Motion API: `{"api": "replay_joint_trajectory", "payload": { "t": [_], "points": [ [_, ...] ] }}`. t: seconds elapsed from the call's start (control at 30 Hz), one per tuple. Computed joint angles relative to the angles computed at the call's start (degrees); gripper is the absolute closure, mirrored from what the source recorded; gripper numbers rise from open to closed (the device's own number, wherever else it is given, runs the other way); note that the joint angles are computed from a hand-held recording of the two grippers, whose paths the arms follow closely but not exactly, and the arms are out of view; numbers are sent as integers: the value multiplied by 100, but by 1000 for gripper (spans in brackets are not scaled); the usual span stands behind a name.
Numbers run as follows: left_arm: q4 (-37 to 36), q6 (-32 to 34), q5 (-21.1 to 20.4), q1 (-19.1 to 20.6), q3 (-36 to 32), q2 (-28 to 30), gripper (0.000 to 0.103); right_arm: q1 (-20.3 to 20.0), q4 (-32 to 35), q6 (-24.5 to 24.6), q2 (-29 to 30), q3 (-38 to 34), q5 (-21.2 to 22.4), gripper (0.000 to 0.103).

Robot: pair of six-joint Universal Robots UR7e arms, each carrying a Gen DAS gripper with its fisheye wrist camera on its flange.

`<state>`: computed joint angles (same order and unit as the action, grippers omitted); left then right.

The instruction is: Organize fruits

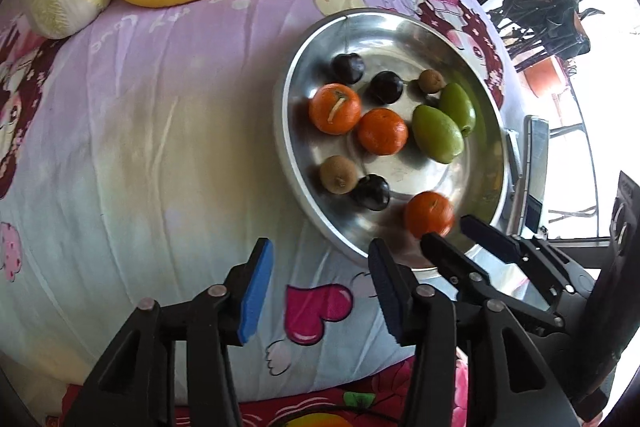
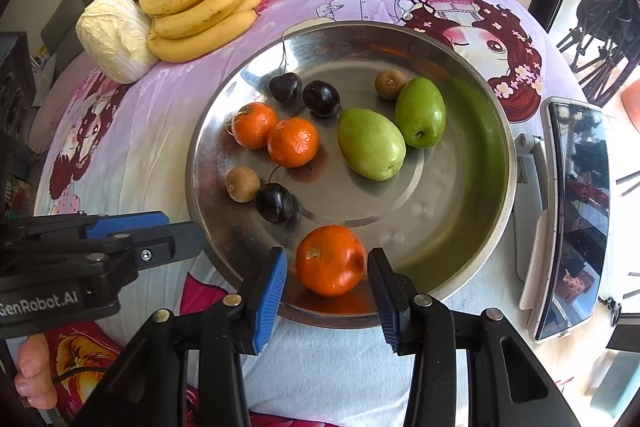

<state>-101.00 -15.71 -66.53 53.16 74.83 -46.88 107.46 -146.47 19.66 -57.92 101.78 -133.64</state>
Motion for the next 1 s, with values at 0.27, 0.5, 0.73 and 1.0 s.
{"api": "replay_joint_trajectory", "payload": {
  "t": [0.27,0.5,0.73,1.0],
  "points": [
    [-216,-291,1122,13,775,-694,17,265,42,-62,167,-122,-61,41],
    [-175,-652,1390,68,1135,-1035,9,427,7,-114,318,-173,-154,23],
    [-143,-907,1968,-6,1564,-1344,9,521,-116,-183,365,-166,-262,7],
    [-114,-1197,2262,-67,1600,-1346,9,505,-232,-228,382,-148,-213,0]
  ]
}}
